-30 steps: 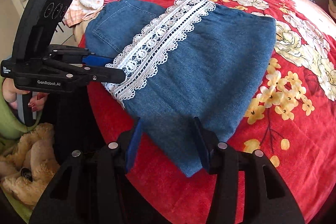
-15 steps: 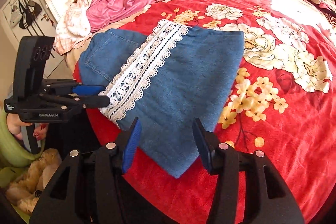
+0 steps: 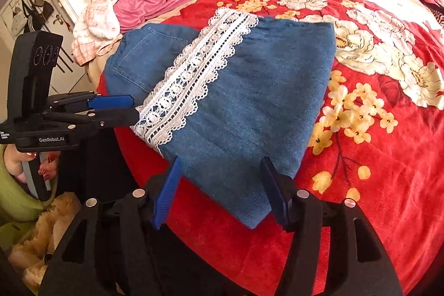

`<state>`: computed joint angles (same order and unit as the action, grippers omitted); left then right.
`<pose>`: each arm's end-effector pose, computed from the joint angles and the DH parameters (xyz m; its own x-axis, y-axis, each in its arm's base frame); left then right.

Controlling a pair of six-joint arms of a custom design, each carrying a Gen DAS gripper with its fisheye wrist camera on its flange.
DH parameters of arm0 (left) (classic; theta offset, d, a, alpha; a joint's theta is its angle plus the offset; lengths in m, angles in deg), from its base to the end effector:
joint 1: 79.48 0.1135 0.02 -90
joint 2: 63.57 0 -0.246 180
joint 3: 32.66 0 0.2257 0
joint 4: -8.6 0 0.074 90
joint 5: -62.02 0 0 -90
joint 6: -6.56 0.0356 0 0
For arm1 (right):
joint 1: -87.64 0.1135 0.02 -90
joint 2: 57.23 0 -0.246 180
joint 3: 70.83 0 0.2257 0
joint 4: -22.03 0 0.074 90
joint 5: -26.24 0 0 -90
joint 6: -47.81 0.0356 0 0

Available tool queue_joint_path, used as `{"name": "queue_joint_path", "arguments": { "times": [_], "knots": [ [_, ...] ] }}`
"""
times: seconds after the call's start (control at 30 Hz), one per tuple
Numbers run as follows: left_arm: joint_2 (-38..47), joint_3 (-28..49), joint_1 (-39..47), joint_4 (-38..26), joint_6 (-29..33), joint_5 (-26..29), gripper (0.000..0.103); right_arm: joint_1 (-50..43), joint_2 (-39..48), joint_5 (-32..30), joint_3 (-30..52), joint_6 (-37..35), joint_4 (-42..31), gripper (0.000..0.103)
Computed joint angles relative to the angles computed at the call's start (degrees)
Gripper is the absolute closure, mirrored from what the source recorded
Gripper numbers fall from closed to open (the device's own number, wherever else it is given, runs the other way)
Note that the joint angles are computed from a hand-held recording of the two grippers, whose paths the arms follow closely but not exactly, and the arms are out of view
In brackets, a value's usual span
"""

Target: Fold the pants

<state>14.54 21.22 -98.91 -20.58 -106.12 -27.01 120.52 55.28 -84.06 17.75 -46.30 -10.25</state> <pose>0.2266 -0.0806 0.1736 -0.8306 -0.1158 -0.5448 0.0237 0.9699 -0.2424 0.3126 0.2168 0.1600 -0.6480 -0.4990 -0.5754 -0.7195 0.6488 0.2477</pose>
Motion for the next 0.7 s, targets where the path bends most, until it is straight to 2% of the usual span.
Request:
{"name": "queue_joint_path", "arguments": {
  "times": [0.17,0.33,0.7],
  "knots": [
    [-3.91,-0.80,0.77,-1.73,-0.31,-2.40,0.052,0.01,-2.38,1.49,-0.59,1.52,1.79,0.029],
    [-7.90,-1.82,2.89,-3.58,0.15,-3.17,0.041,0.24,-1.93,2.57,1.93,2.49,0.49,0.025],
    [-17.04,-5.97,12.54,-6.39,2.85,-0.52,0.020,4.95,4.54,5.68,15.75,2.40,-4.48,0.025]
  ]
}}
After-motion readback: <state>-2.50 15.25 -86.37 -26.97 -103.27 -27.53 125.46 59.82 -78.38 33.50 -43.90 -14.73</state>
